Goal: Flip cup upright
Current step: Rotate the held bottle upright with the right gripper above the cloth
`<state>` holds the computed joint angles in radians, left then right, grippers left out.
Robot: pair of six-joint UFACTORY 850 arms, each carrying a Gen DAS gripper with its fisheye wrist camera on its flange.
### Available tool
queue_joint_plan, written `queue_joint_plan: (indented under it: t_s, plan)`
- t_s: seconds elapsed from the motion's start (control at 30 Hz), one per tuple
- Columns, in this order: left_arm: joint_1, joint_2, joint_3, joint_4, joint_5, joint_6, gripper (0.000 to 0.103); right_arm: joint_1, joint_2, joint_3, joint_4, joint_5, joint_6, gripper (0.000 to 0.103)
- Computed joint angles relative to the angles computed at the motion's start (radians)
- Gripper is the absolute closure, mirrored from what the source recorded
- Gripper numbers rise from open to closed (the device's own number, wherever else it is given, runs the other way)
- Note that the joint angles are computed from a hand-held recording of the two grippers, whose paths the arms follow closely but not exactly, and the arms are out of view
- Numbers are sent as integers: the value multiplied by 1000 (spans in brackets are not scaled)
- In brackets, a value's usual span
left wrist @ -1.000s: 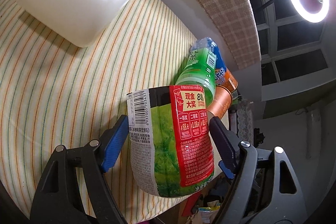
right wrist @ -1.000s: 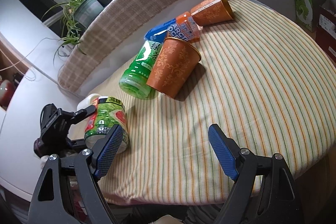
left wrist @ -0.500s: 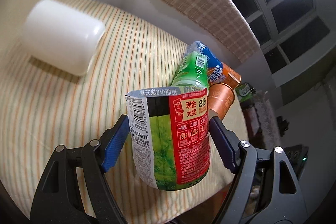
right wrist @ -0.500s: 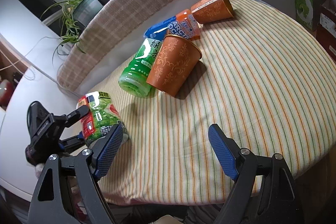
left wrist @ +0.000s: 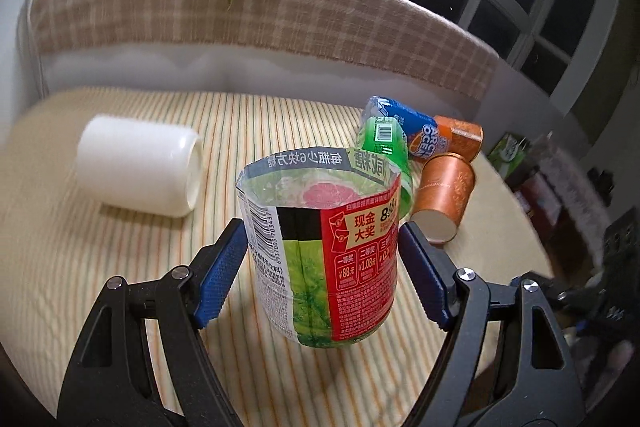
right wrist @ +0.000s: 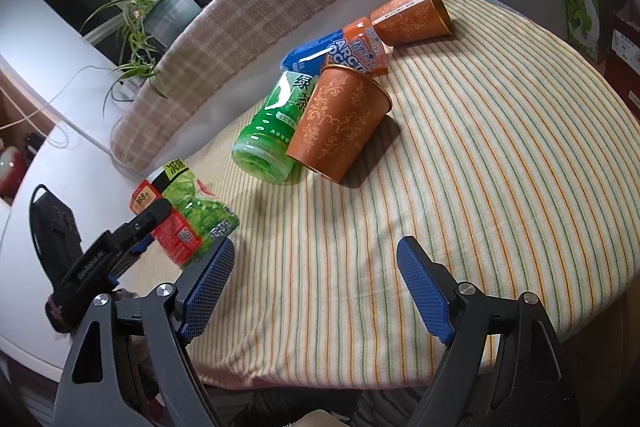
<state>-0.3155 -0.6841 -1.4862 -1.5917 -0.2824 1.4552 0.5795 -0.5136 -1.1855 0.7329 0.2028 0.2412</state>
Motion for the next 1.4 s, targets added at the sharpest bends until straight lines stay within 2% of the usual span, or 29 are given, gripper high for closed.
queue_joint_plan:
  t_s: [0.2,0.6,0.77,1.03,1.4]
  plan:
    - [-25,12,26,-96,46,159,24,-1,4,5,13,0,-8,19]
    - [-42,32,59,-140,58,242,24,-3,2,2,0,-5,2,19]
    - [-42,40,75,-127,40,231,24,-2,2,4,-7,-4,10,19]
    - [-27,42,81,-49,-12,121,24,-1,1,3,1,-4,1,19]
    - [-30,49,87,4,-26,71,22,7,1,4,20,2,-18,19]
